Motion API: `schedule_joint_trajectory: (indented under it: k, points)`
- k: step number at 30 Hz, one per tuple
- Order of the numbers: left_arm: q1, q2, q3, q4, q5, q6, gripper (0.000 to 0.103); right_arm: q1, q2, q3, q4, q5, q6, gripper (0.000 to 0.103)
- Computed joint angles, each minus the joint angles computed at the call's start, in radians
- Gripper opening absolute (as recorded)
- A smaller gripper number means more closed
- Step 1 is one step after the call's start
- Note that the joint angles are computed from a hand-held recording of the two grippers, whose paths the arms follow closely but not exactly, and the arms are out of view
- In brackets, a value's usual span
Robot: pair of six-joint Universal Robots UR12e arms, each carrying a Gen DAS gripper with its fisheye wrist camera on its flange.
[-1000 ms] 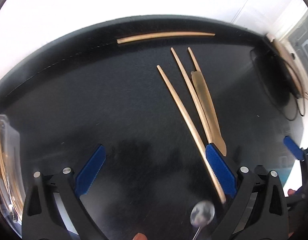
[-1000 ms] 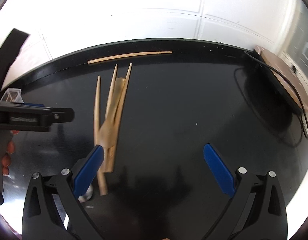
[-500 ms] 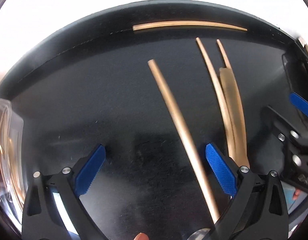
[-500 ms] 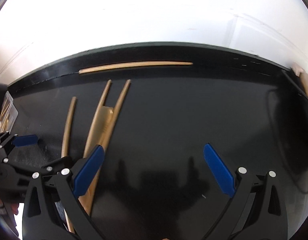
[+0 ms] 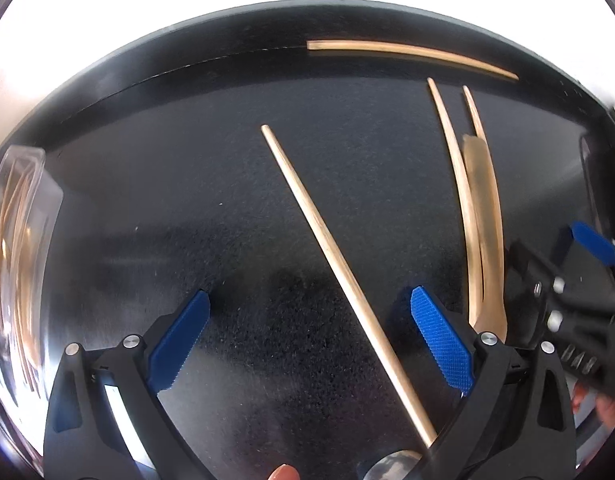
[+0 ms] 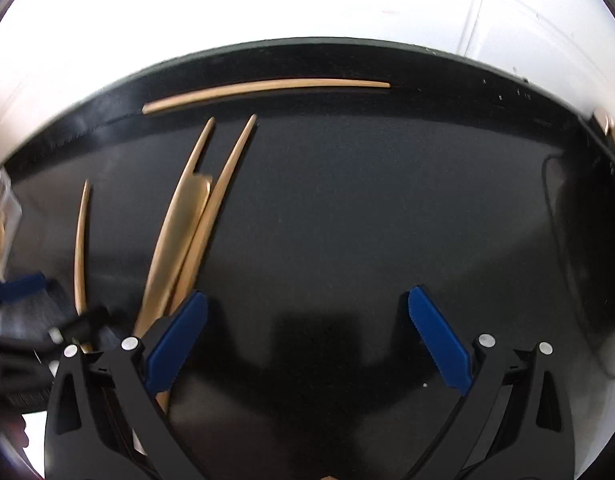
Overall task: Organize utensils
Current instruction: 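Move both open tools back over the remaining chopsticks, then grasp a bamboo chopstick with the left tool while the right tool grasps another chopstick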
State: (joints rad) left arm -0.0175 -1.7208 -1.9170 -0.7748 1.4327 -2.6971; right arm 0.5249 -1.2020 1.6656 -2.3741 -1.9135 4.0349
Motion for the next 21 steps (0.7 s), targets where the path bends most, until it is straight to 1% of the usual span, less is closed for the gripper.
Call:
schedule_joint_trajectory:
  k: [1, 4, 6, 9, 11, 13, 16, 18, 20, 21]
  points:
    - [0.000, 0.001, -0.001, 0.002, 0.002, -0.010, 0.097, -0.003, -0.002, 0.001, 0.003, 0.009, 0.007, 0.097]
    - [0.001, 0.001, 0.001, -0.007, 0.015, -0.035, 0.097, -0.015, -0.010, 0.016, -0.056, 0.037, 0.057, 0.097]
    - [0.005, 0.001, -0.002, -0.005, 0.019, -0.035, 0.097, -0.023, -0.006, 0.010, -0.058, 0.067, 0.040, 0.098]
    - [0.018, 0.002, 0.001, -0.014, 0.018, -0.032, 0.097, -0.023, 0.010, -0.019, -0.029, 0.069, -0.013, 0.098]
    - [0.030, 0.001, 0.002, -0.018, 0.017, -0.026, 0.097, -0.018, 0.018, -0.036, -0.007, 0.063, -0.027, 0.098]
    - [0.039, 0.000, 0.003, -0.019, 0.016, -0.026, 0.097, -0.008, 0.036, -0.069, 0.045, 0.029, -0.056, 0.097]
    - [0.046, -0.001, 0.002, -0.015, 0.021, -0.032, 0.097, -0.002, 0.040, -0.071, 0.050, 0.012, -0.033, 0.097]
    - [0.044, 0.002, 0.000, -0.007, 0.035, -0.069, 0.098, 0.003, 0.038, -0.066, 0.056, -0.010, -0.004, 0.097]
    - [0.038, 0.011, -0.013, 0.008, 0.059, -0.121, 0.098, 0.008, 0.035, -0.055, 0.044, -0.012, 0.034, 0.097]
    - [0.033, 0.025, -0.026, 0.013, 0.068, -0.141, 0.098, 0.012, 0.037, -0.058, 0.047, -0.027, 0.049, 0.097]
